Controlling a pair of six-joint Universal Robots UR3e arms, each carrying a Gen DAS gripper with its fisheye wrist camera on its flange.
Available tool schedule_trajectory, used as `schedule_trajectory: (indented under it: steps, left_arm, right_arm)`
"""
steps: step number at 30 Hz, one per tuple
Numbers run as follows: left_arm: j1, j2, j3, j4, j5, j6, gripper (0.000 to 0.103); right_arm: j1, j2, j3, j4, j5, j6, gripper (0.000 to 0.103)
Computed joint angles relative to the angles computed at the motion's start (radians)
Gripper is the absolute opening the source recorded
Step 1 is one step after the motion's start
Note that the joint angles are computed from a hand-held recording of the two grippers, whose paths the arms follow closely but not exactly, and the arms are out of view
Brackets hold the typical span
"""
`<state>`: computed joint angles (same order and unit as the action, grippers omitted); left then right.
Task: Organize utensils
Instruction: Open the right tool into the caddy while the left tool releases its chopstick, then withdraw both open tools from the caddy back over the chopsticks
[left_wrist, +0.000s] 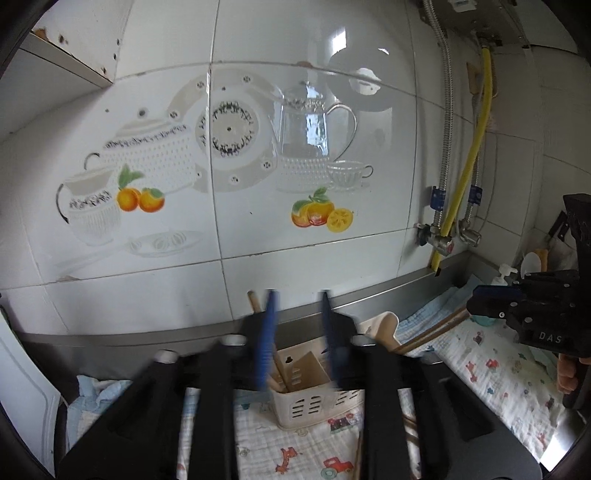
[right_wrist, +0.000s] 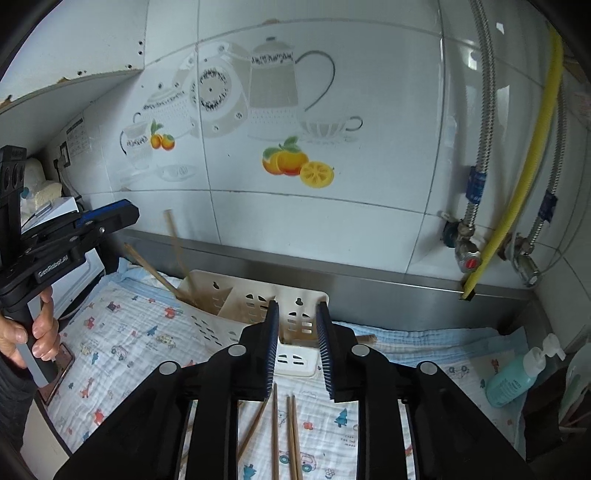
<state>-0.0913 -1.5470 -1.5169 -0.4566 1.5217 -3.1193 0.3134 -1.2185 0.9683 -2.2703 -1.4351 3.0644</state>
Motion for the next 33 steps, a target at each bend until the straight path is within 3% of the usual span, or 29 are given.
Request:
schedule_trajectory:
  steps: [7, 13, 19, 27, 33]
  left_arm:
    - [0.000, 0.183, -0.196, 0.029, -0.009, 0.005, 0.049]
    - [-0.002, 0.342, -0.390, 0.029, -0.027, -0.002, 0.049]
    - [-0.016, 0.489, -0.606, 0.040, -0.023, -0.014, 0.049]
    - [0.050, 0.674, -0.835, -0.014, -0.102, -0.021, 0.049]
    - [0.090, 0.765, -0.946, -0.052, -0.127, -0.010, 0.049]
  right_arm:
    - [0.027, -0.216, 0.331, -0.155, -0.042, -0.002, 0.033]
    - [0.059, -0.387, 0.617, -0.278, -0.086, 0.013, 0.036]
    - [0.040, -0.553, 0.905, -0.364, -0.065, 0.042, 0.037]
    - [-0.016, -0.674, 1.181, -0.418, -0.050, 0.027, 0.036]
    - [-0.076, -0.688, 1.318, -0.449, -0.016, -0.007, 0.025]
